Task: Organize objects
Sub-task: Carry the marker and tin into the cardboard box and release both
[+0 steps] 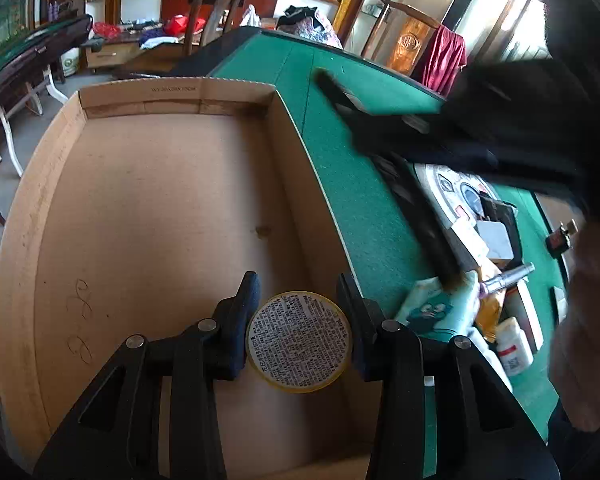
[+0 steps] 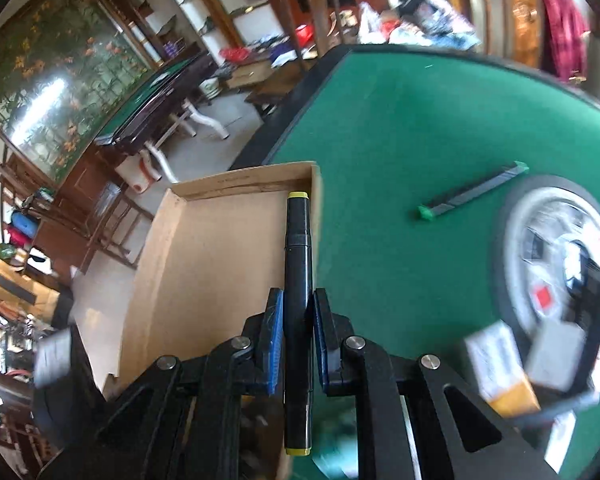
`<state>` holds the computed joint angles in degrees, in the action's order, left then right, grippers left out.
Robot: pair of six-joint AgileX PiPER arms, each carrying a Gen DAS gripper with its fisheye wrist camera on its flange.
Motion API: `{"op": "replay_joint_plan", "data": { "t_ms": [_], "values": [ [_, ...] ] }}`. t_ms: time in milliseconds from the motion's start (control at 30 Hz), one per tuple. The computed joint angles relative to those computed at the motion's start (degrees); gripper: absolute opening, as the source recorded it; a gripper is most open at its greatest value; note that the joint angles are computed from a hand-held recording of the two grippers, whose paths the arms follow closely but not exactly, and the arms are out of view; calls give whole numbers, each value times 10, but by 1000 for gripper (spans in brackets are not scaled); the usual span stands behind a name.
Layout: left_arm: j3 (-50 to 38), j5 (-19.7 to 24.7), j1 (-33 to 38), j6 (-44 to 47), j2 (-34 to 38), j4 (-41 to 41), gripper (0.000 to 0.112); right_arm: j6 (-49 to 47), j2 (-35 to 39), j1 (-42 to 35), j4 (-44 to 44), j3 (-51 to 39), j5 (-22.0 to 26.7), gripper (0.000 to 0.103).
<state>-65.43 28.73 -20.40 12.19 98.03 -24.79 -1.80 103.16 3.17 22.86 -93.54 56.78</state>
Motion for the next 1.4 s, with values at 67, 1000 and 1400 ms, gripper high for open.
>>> {"op": "replay_joint_plan", "data": {
  "t_ms": [67,1000,1400],
  "values": [
    [7,-5,8,21,0,-22,40,9,40,8,5,-50,17,13],
    [19,47,26,106,-13,-118,39,49,160,27,-22,-196,70,14],
    [62,5,27,128,-69,-145,52,-79,-61,-30,64,55,-13,14]
  ]
}}
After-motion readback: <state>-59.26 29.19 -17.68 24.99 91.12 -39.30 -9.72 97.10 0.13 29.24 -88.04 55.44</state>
